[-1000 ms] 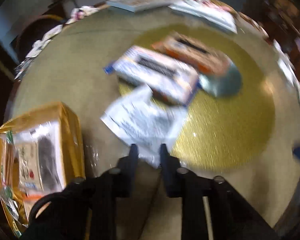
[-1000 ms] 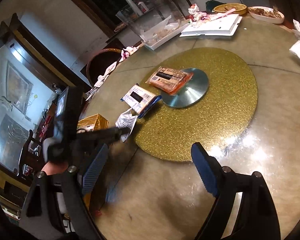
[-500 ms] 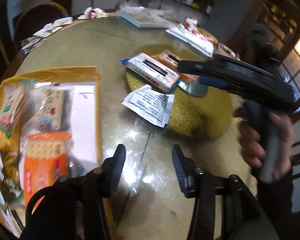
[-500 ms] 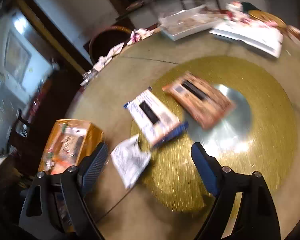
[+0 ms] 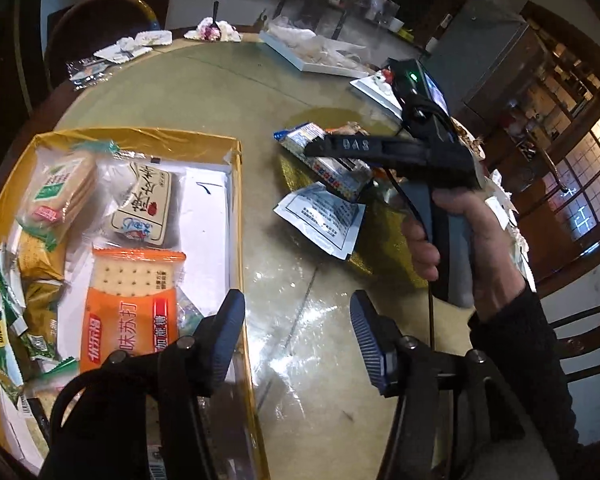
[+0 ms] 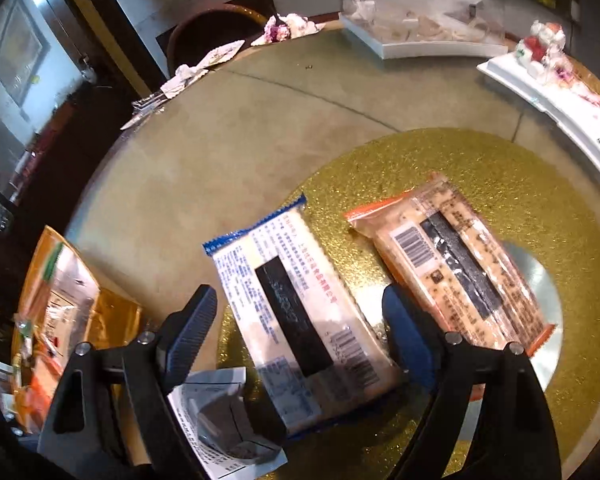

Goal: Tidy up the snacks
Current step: 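Grasp the white-blue biscuit pack with the right tool, then grasp the white leaflet with the left tool while the right tool holds the biscuit pack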

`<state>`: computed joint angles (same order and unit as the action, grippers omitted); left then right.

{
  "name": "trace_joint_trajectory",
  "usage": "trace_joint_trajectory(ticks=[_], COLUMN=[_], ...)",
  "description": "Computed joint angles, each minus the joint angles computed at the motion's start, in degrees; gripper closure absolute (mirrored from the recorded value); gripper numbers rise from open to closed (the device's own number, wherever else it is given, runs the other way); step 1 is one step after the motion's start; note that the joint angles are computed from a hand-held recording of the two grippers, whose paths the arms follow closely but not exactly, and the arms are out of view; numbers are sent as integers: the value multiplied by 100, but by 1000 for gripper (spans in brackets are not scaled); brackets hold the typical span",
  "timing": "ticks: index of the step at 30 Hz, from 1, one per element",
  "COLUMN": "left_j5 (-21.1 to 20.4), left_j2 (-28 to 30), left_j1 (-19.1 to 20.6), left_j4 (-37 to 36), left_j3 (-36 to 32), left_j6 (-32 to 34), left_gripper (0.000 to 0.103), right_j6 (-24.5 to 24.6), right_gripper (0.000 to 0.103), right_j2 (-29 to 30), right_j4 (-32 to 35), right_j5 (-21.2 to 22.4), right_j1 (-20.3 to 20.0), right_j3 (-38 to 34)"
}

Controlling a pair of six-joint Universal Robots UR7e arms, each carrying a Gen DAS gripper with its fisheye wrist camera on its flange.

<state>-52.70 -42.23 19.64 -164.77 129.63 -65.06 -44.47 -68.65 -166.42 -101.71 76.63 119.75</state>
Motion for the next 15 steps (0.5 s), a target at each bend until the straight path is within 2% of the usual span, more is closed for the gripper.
trace_joint_trajectory(ticks=[2, 5, 11, 15], left_j5=[-44, -34, -123, -112], left_j2=[32, 120, 438, 648], left_j1=[61, 83, 331, 556], left_j4=[-105, -18, 5, 400], left_j3=[-28, -162, -510, -916], left_j6=[107, 184, 566, 695], left_gripper=[48, 48, 48, 48], right_j6=[20, 67, -407, -435], right_gripper=[38, 44, 45, 45], right_j2=[-169, -522, -1452, -2187], right_j4=[20, 147, 332, 284], right_j5=[60, 188, 409, 562], right_j1=[-72, -265, -747, -1205], right_j3=[128, 382, 1164, 1742])
